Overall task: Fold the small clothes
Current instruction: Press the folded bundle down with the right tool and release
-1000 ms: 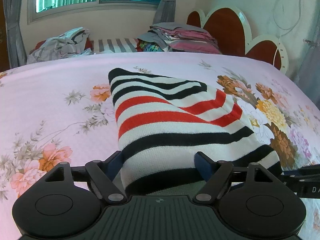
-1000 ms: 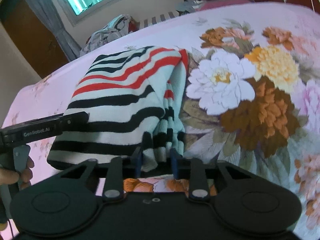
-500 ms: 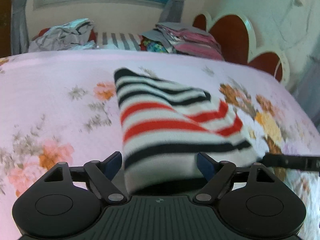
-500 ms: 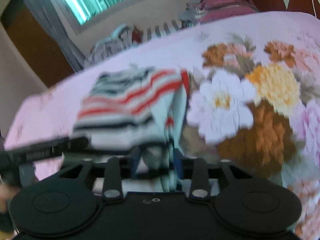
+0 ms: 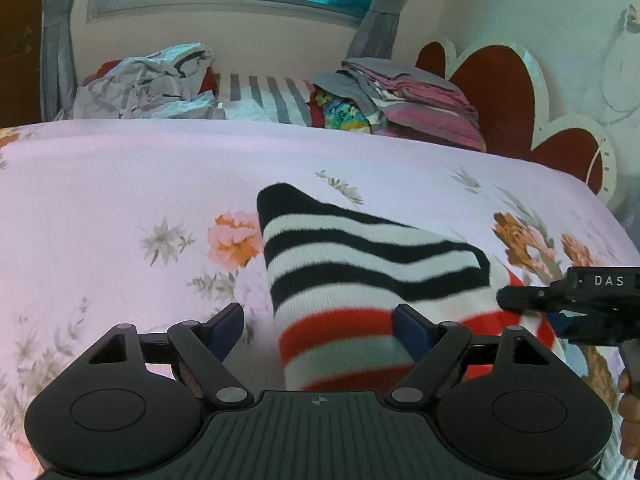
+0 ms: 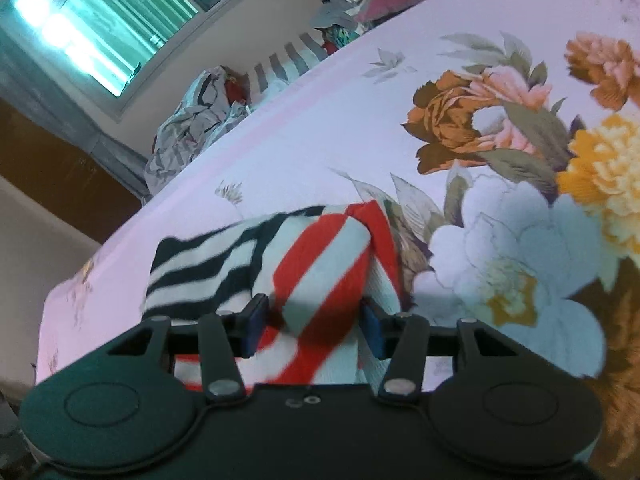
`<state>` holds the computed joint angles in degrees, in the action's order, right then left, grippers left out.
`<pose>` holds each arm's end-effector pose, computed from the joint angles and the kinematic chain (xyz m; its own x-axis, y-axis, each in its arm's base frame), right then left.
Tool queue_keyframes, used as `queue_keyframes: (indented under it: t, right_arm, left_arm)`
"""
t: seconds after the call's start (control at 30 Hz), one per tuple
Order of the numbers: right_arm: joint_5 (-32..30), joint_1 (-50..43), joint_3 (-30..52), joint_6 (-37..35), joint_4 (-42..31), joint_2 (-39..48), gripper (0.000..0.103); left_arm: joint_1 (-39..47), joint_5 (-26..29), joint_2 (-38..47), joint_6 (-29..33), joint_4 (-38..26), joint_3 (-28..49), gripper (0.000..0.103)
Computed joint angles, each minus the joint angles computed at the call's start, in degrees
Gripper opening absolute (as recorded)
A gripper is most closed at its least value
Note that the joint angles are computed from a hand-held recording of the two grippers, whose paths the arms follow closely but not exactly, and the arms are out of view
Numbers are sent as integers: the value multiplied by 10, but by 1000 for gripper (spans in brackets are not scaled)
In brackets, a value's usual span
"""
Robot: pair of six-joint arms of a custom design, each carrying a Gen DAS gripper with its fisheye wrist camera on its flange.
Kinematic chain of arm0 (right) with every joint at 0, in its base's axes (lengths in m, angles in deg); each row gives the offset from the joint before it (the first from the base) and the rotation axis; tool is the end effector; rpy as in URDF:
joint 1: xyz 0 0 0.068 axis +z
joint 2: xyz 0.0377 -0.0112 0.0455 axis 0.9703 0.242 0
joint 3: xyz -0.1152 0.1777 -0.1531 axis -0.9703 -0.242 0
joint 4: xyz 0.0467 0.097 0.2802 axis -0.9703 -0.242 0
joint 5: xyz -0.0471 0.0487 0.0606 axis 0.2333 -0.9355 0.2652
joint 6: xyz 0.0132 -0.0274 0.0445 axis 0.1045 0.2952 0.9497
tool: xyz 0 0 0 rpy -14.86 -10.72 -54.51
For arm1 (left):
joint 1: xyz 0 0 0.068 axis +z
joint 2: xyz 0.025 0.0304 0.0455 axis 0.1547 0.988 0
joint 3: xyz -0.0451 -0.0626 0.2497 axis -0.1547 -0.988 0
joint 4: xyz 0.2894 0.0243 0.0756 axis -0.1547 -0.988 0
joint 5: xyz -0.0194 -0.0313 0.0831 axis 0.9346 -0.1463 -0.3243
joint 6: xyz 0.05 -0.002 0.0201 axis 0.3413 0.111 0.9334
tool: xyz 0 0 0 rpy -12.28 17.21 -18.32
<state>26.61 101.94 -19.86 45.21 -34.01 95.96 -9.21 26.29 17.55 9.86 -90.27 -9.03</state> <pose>0.2328 0.1019 0.2054 -0.4655 0.7516 -0.4674 0.4849 0.6583 0.5757 0.3993 -0.1416 0.2260 -0.6747 0.2337 -0.7001 0.4993 0.8431 -0.1997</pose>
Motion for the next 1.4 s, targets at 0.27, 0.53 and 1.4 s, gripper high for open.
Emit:
queue_keyframes:
  t: [0.27, 0.53, 1.4]
  right_arm:
    - [165, 69, 57, -97, -40, 55, 12]
    - [187, 62, 66, -113, -66, 116, 15]
    - [144, -4, 116, -162, -50, 189, 40]
  left_arm:
    - [-8, 1, 61, -25, 8, 47, 81]
    - [-25, -22, 113, -25, 12, 89, 81]
    - [-28, -37, 182, -28, -60, 185, 91]
